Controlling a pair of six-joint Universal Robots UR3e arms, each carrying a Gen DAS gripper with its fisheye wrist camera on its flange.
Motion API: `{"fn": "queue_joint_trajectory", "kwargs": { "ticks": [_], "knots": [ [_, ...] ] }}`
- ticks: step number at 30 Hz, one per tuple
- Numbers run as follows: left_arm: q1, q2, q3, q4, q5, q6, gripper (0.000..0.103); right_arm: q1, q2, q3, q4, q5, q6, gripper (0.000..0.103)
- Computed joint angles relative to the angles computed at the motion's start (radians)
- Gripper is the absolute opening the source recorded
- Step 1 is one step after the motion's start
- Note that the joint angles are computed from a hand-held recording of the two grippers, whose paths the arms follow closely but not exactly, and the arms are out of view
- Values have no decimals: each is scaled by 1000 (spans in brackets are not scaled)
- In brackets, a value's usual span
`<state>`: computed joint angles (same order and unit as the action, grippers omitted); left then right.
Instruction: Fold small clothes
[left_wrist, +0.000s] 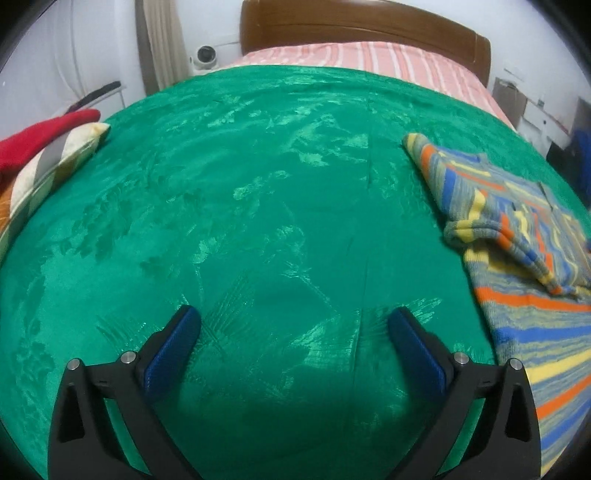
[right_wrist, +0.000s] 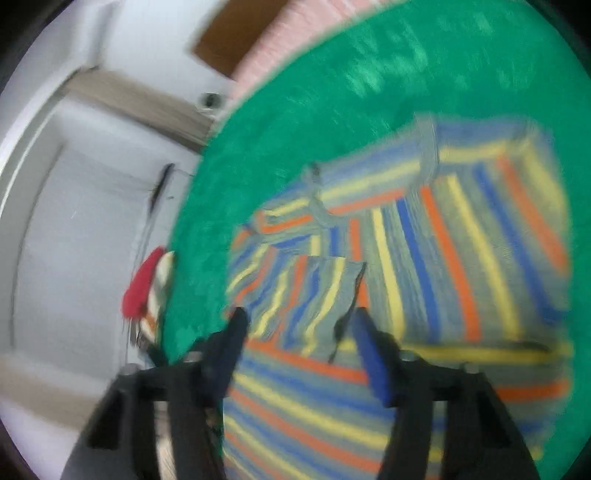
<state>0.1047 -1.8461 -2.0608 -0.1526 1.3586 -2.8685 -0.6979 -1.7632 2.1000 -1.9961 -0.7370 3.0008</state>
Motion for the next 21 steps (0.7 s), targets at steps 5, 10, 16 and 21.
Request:
{"fn": "queue_joint_trajectory", "kwargs": {
  "ticks": [5,10,16,21],
  "knots": [
    [12,3,-17,21,-23,2,102,142,256,-51,-277,-109,225,41],
    [23,8,-48,56,-35,7,102,135,178,26,-490,-134,257,5],
    [12,0,-49,74,-21,2,103,172,194,-31,-483,-306,203,11],
    [11,-1,-50,76,-21,0,103,57,83,107,-487,-166,168,32]
  ]
}}
